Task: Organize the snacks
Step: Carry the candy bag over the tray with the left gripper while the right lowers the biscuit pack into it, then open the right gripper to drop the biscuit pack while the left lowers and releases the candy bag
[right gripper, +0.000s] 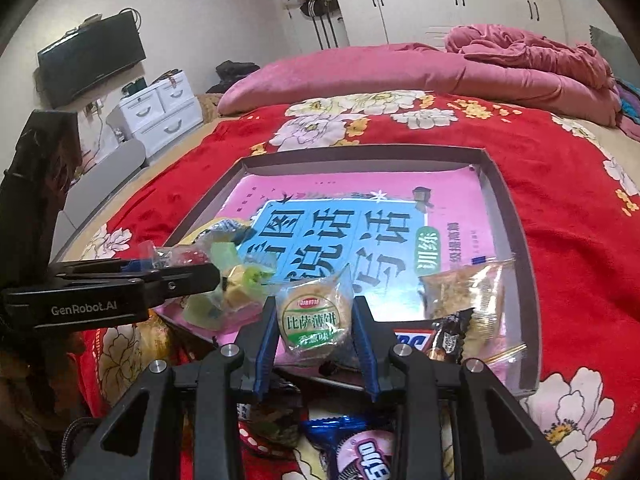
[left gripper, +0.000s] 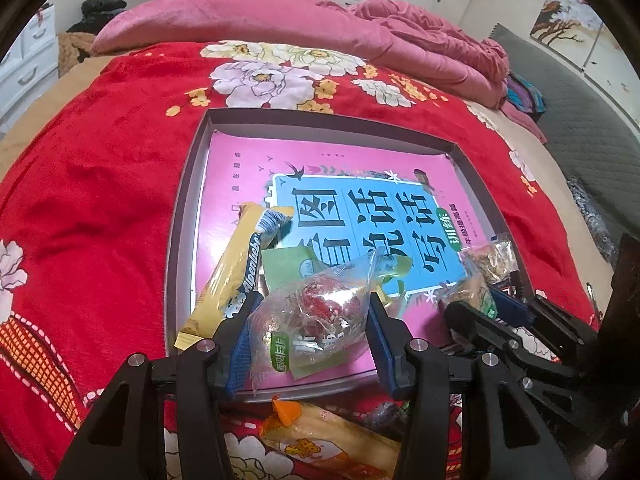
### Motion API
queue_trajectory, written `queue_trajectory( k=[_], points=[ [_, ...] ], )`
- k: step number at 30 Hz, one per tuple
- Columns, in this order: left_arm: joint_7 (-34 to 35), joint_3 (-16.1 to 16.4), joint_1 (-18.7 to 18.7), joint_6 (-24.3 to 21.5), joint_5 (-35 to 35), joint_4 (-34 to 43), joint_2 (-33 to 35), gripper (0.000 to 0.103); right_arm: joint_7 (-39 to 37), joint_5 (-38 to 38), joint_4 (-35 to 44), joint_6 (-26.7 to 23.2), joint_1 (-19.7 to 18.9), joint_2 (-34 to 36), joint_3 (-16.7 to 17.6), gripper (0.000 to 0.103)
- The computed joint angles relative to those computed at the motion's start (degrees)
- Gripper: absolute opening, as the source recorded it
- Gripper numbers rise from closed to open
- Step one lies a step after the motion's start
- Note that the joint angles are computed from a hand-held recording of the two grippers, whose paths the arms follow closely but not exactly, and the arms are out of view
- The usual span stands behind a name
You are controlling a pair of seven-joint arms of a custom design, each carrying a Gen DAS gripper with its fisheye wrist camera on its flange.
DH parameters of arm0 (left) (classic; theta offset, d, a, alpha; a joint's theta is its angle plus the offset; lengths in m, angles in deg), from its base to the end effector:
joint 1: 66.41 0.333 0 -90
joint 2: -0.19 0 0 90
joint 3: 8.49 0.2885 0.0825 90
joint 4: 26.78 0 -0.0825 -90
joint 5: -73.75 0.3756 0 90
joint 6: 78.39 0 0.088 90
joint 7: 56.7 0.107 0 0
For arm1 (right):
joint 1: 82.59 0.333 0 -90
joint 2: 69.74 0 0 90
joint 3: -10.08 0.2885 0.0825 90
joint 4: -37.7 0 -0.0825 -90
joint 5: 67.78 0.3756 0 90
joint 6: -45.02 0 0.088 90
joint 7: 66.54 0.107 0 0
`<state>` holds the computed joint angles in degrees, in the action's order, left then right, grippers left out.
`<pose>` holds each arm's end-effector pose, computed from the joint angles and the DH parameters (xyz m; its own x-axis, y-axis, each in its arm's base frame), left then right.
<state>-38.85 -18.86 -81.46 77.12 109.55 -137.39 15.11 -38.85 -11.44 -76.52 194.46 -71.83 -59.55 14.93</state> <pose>0.5657 -0.2850 0.3887 0.2496 -0.9397 0.2339 -0.7726 -0.3389 -0.5369 0.5911 0.1449 0.3907 0.6155 -0.7513 -0.2379 -0.6698 -0.3397 -0.6603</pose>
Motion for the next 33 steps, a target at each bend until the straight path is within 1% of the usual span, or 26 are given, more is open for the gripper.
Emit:
queue_trajectory(
  k=[4, 14, 19, 29, 31, 33],
  points=[
    [0.1, -0.1, 0.1, 0.2, -0.3, 0.0, 0.1, 0.052, -0.2, 0.4, 0.3, -1.7, -0.2, 0.1, 0.0, 0.036],
    [0.9, -0.2, 0.2, 0.5, -0.7, 0.1, 0.3, 0.053, -0.8, 1.3, 0.3, -2.3, -0.4, 0.1, -0.1, 0.037],
    [0.9, -0.2, 0.2, 0.5, -1.0, 0.0, 0.1, 0.053, -1.9, 2.3, 0.2, -3.0, -0.5, -0.2, 0.0, 0.043],
    [0.4, -0.1, 0.2, 0.1, -1.0, -0.2, -0.2, 0.053, -3.0, 3.7, -0.4, -3.0, -0.5, -0.9, -0.1, 0.043],
    [0.5, -0.2, 0.4, 0.1, -1.4, -0.3, -0.3, 0.053, -3.6, 4.3, -0.7, -2.8, -0.5, -1.3, -0.1, 0.046],
    [0.6, -0.2, 0.5, 0.0, -1.5, -0.3, -0.4, 0.053, -4.0, 4.9, -0.8, -2.8, -0.4, -1.6, -0.2, 0.047]
  ],
)
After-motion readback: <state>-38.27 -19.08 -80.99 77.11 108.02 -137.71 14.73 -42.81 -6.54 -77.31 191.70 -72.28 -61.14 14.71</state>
